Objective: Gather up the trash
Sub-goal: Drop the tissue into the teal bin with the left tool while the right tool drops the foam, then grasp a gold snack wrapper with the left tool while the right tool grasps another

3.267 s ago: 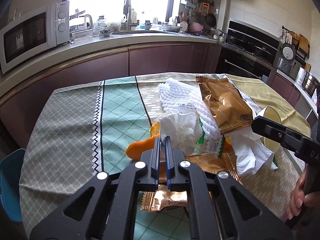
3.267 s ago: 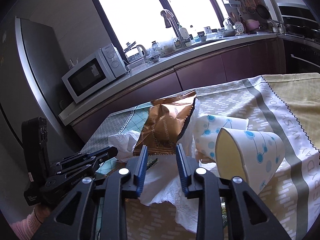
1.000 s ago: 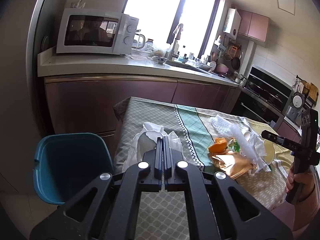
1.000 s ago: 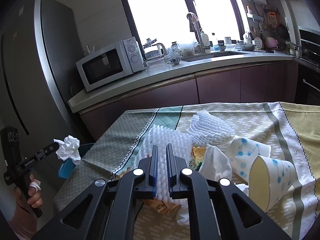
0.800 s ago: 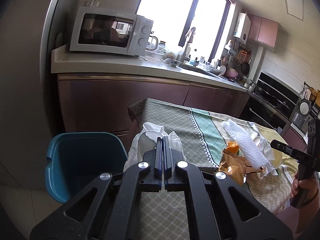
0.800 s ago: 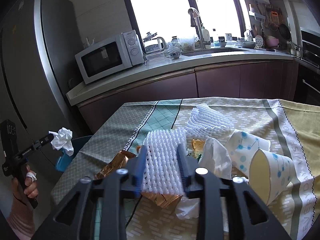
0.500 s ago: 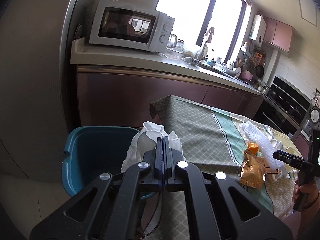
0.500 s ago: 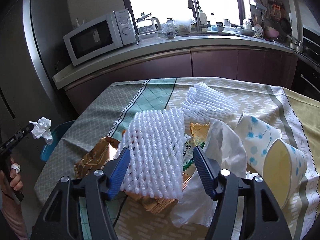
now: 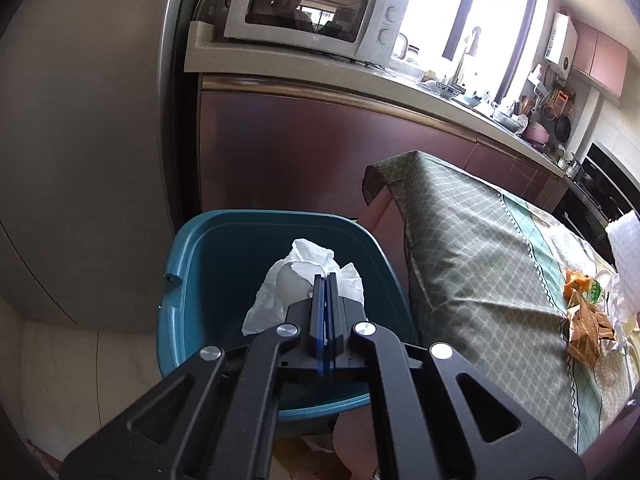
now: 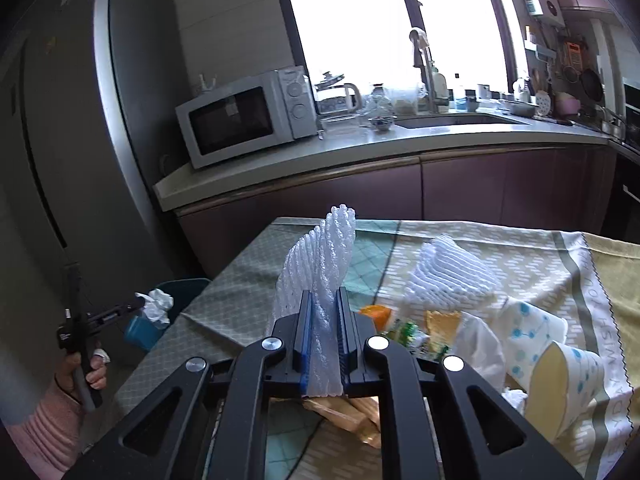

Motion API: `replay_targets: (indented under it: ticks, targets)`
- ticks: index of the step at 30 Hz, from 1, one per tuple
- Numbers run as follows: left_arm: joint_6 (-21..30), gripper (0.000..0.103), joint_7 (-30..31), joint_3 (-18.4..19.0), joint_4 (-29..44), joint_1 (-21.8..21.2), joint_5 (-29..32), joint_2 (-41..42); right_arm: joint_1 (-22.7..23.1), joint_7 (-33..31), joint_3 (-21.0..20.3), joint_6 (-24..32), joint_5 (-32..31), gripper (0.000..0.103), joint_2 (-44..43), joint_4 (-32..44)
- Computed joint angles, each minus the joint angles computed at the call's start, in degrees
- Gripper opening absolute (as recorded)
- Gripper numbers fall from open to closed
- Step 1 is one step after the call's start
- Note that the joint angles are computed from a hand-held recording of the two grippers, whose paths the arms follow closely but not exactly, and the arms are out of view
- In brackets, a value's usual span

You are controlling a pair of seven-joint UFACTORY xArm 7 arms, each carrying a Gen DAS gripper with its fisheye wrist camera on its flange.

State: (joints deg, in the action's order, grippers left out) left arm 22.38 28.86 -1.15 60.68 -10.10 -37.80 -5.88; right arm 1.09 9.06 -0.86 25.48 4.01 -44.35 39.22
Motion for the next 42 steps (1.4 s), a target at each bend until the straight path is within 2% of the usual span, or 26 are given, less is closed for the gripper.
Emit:
replay_targets:
  ticks: [7, 10, 14, 19, 22, 23, 24, 30, 35, 36, 42]
  targets:
    - [1.4, 0.002, -1.7, -0.5, 2.5, 1.8, 1.2, 4.0, 14.6, -8.4, -2.5, -3.0, 8.7, 0.01, 15.1, 10.1]
    - [1.0, 0.002, -3.4, -1.2, 2.9, 2.3, 3.3, 5.2, 20.1, -14.0, -4.2, -2.4, 16.0, 0.01, 24.7, 17.4]
    - [1.1, 0.002, -5.1, -1.8, 3.7, 3.1, 5.4, 6.9, 20.2, -15.7, -1.2, -0.3, 19.4, 0.01, 36.5, 27.2]
    - [0.8, 0.003, -5.6, -2.4, 4.9, 4.2, 6.0, 8.8, 17.6, -10.0, 3.6, 4.3, 13.1, 0.01, 47.7, 37.4]
    - [1.1, 0.008, -6.1, -2.6, 5.4, 4.8, 5.8, 9.2, 16.2, -7.2, 5.7, 7.6, 10.3, 0.017, 52.3, 41.9]
    - [1.2, 0.009, -5.7, -2.7, 5.2, 5.1, 5.1, 9.0, 15.8, -6.1, 6.3, 7.8, 9.6, 0.02, 53.0, 42.5]
    - [0.9, 0.009, -5.7, -2.8, 5.2, 5.2, 4.8, 8.8, 15.4, -5.2, 6.8, 7.9, 8.9, 0.028, 53.5, 42.9]
    - [-0.9, 0.013, -0.6, -3.0, 3.2, 4.3, -1.1, 5.3, 12.6, -6.6, 8.5, 4.3, 12.9, 0.037, 49.2, 38.1]
    - [1.6, 0.023, 10.6, -1.9, 2.7, 1.3, -12.0, 0.9, 12.5, -12.4, 7.8, -0.1, 19.2, 0.04, 38.7, 28.1]
    - [2.4, 0.026, 12.7, -1.8, 2.7, 0.3, -13.7, 0.0, 12.8, -13.1, 7.2, -1.1, 19.6, 0.044, 35.8, 25.5]
    - [8.6, 0.045, 21.3, -2.0, 3.3, -5.9, -19.9, -3.3, 12.1, -9.7, 4.3, -3.0, 15.7, 0.045, 17.6, 10.1]
